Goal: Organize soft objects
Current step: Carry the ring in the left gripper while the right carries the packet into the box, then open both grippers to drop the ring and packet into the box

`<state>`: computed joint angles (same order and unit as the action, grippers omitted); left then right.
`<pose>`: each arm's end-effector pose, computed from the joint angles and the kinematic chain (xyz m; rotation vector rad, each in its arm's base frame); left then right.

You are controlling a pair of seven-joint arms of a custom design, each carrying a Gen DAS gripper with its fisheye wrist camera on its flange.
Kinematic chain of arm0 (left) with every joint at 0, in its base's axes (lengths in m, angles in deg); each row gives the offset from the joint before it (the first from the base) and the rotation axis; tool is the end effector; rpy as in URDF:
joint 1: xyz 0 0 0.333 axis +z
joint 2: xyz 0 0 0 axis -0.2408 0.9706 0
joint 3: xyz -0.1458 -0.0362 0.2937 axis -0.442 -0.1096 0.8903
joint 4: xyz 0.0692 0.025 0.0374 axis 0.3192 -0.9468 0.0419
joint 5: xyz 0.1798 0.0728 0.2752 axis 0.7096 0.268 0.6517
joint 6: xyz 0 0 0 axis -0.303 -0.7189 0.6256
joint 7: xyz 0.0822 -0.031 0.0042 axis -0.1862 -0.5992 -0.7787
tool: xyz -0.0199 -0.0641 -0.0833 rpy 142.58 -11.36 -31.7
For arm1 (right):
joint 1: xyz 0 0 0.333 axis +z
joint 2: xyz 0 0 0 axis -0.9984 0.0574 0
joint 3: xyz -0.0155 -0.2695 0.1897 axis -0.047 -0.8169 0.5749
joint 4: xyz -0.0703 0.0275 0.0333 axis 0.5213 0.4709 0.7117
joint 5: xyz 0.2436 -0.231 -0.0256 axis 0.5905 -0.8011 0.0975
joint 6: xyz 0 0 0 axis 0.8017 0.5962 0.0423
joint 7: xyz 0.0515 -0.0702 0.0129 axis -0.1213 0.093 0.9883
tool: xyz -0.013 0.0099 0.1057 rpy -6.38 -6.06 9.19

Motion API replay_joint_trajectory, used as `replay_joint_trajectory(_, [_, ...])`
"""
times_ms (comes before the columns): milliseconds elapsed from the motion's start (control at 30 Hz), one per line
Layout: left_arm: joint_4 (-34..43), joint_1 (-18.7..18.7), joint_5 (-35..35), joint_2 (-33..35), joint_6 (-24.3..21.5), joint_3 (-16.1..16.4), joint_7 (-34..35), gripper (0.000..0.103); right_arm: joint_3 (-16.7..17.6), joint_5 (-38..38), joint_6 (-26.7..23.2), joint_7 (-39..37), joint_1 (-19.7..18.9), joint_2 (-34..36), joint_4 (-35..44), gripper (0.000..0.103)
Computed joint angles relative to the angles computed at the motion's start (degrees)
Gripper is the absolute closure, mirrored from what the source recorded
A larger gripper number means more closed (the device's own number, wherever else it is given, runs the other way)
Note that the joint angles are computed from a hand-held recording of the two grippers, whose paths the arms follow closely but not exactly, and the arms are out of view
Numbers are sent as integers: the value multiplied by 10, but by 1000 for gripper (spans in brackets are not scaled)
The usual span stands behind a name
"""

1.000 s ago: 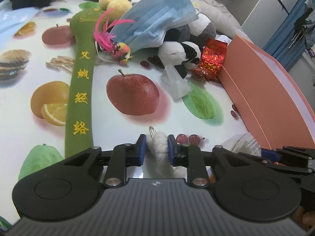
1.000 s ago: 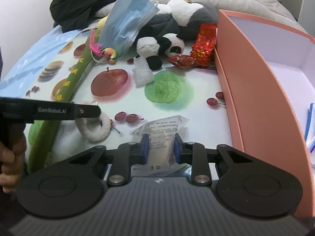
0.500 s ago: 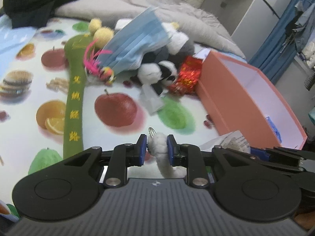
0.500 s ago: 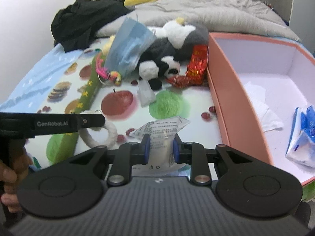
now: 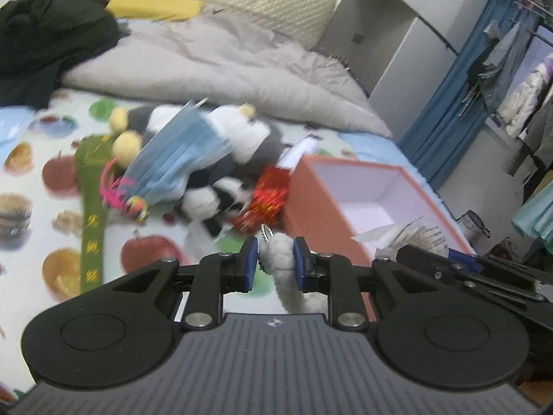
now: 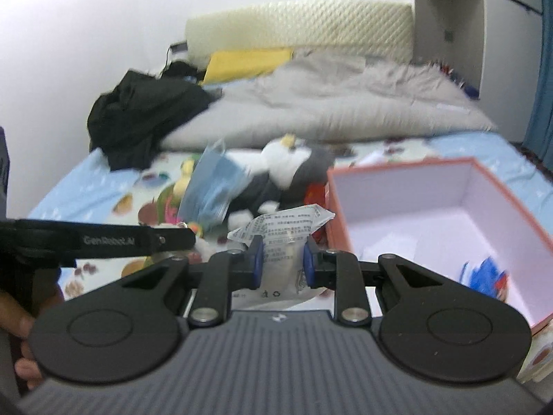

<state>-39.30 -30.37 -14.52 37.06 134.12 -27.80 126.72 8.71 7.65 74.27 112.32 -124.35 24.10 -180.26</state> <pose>0.4862 -0.2939 0.4766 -1.4758 2.3092 -1.3574 0.3499 0.3312 0.5016 -1.3999 1.8122 -0.9029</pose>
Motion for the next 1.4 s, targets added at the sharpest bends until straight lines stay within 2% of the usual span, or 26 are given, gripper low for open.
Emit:
replay_joint_trajectory(167, [44,-16,15,4,-2,-10,-6,77,-71,-18,-16,-9,46,-28,-10,77])
replay_joint_trajectory(300, [91,-35,72,23,0,-19,-41,77,-134,-37,-55,-12,91,-45,-21,77])
replay_joint_trajectory(433, [139,-40,97,39,-23,-41,-63,77,-207,-46,-81,-9,144,-63,-50,77])
replay_joint_trajectory(600, [188,-84,220,78,-19,-37,-150,77,-285,-58,-100,1,202,-74,-89,77])
replay_joint_trajectory(700, [226,-125,321,117,-35,-7,-234,77,-327,-66,-95,14,231,-68,-116,76])
replay_joint_trajectory(833, [287,-163,421,175,-83,27,-329,77,-371,-82,-89,34,263,-47,-147,76])
replay_joint_trajectory(933, [324,-172,468,211,-130,33,-379,77,-406,-94,-76,48,289,-27,-169,76])
replay_joint_trajectory(1067, [353,-178,520,243,-161,33,-430,77,-442,-123,-43,91,309,-4,-201,76])
replay_joint_trajectory(1167, [366,-178,554,261,-179,26,-454,77,-457,-134,-41,119,324,4,-218,76])
replay_joint_trajectory(1300, [370,-169,572,273,-184,10,-465,76,-474,-149,-30,141,340,9,-233,73])
replay_joint_trajectory(1400, [371,-166,581,274,-189,6,-466,64,-488,-146,-40,136,354,13,-230,67])
